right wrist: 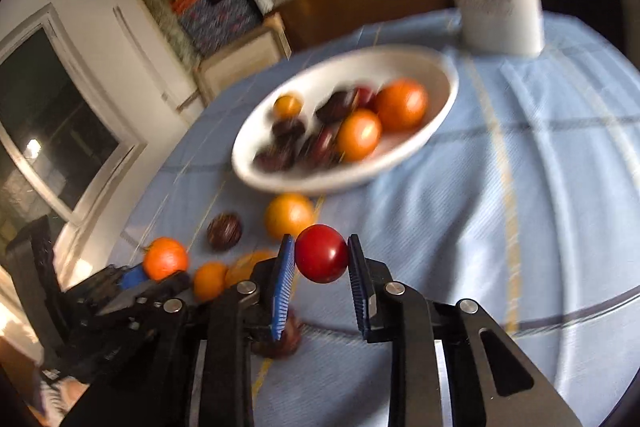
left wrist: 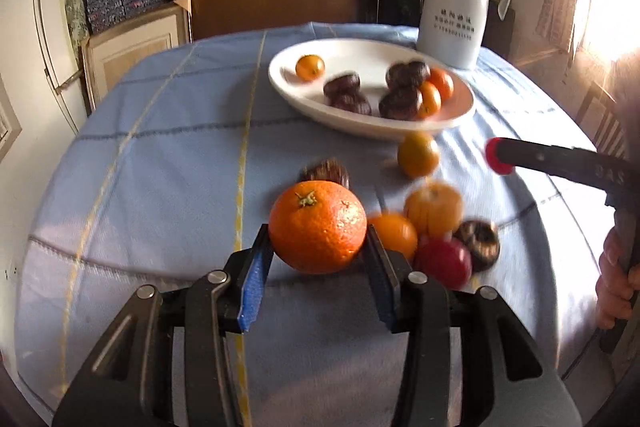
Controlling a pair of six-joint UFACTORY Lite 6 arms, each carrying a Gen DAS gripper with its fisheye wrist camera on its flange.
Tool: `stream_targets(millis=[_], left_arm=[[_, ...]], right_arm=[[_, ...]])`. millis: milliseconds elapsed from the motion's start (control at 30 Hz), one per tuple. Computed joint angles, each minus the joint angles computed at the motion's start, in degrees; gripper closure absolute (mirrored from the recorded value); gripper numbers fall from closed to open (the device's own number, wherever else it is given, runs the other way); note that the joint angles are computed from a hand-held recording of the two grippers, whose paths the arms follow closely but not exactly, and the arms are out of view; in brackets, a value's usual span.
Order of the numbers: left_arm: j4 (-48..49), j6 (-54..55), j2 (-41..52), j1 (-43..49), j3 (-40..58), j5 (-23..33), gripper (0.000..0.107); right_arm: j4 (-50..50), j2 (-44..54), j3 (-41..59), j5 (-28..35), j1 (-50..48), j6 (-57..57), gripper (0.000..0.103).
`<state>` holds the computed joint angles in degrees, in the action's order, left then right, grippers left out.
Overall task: Organize fruits
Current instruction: 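Carry the orange and red fruit over the plate and open both tools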
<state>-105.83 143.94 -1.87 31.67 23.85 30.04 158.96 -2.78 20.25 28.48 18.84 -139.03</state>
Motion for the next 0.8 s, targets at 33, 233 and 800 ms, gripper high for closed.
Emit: stream_targets(millis=[33,233,800], left_arm=[[-0.9,-0.9,0.7,-1.7,1.7,-1.0,0.063],[0.2,-14.0,13.1,-11.8,20.0,-6.9,0.063],[0.1,-22.4,35.7,-21.0,48.0,-15.2,0.049]], right_arm=[[2.6,-1.4,-0.2,-0.7,0.2,-2.3,0.076],[-2.8,2.5,10.7,-6.8,-3.7,0.6,0.076],[1.9,35.4,50.5,-17.3,-7.1,-4.6,0.06]])
